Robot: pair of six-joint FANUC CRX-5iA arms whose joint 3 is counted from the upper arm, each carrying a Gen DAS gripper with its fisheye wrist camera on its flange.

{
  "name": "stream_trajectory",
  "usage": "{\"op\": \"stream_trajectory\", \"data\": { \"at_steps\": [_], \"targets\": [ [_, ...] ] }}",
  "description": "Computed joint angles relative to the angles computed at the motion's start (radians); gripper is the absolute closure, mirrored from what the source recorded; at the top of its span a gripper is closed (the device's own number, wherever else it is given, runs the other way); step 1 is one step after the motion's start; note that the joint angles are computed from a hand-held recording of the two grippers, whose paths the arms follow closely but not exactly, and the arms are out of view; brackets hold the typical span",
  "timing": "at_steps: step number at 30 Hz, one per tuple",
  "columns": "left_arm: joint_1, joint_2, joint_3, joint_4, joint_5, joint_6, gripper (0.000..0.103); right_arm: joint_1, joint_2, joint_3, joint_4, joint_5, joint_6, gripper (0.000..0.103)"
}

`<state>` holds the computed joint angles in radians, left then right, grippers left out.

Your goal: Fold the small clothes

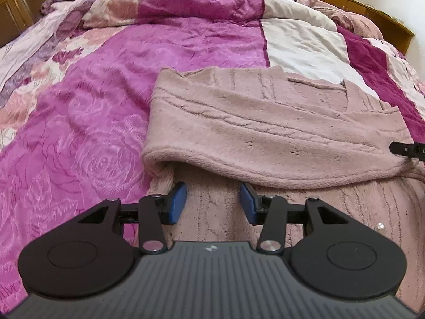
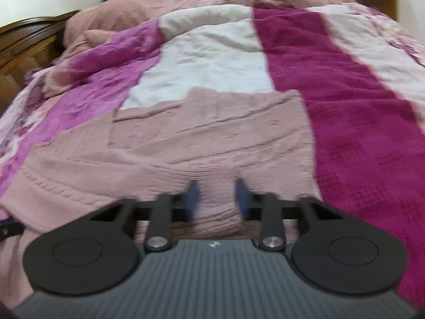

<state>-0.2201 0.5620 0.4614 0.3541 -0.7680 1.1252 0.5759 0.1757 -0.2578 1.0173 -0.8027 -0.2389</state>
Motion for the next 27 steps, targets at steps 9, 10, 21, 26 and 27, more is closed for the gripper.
{"op": "stream_trajectory", "data": {
  "at_steps": [9, 10, 21, 26, 27],
  "targets": [
    [-0.015, 0.014, 0.009, -0.049, 0.027, 0.015, 0.05, -0.021, -0.062, -0.058, 0.298, -0.02, -0.16, 0.092],
    [-0.017, 0.013, 0.006, -0.055, 0.033, 0.017, 0.05, -0.023, -0.062, -0.06, 0.339, -0.052, -0.193, 0.092],
    [-0.014, 0.019, 0.004, -0.041, 0.039, 0.0, 0.05, -0.052, 0.011, -0.024, 0.104, -0.117, -0.146, 0.091],
    [-0.009, 0.004, -0.002, -0.029, 0.021, 0.0, 0.05, -0.055, 0.02, -0.034, 0.113, -0.111, -0.171, 0.089],
    [-0.006, -0.002, -0.007, -0.012, 0.017, -0.006, 0.05, -0.052, 0.017, -0.034, 0.114, -0.113, -0.177, 0.088]
  ]
}}
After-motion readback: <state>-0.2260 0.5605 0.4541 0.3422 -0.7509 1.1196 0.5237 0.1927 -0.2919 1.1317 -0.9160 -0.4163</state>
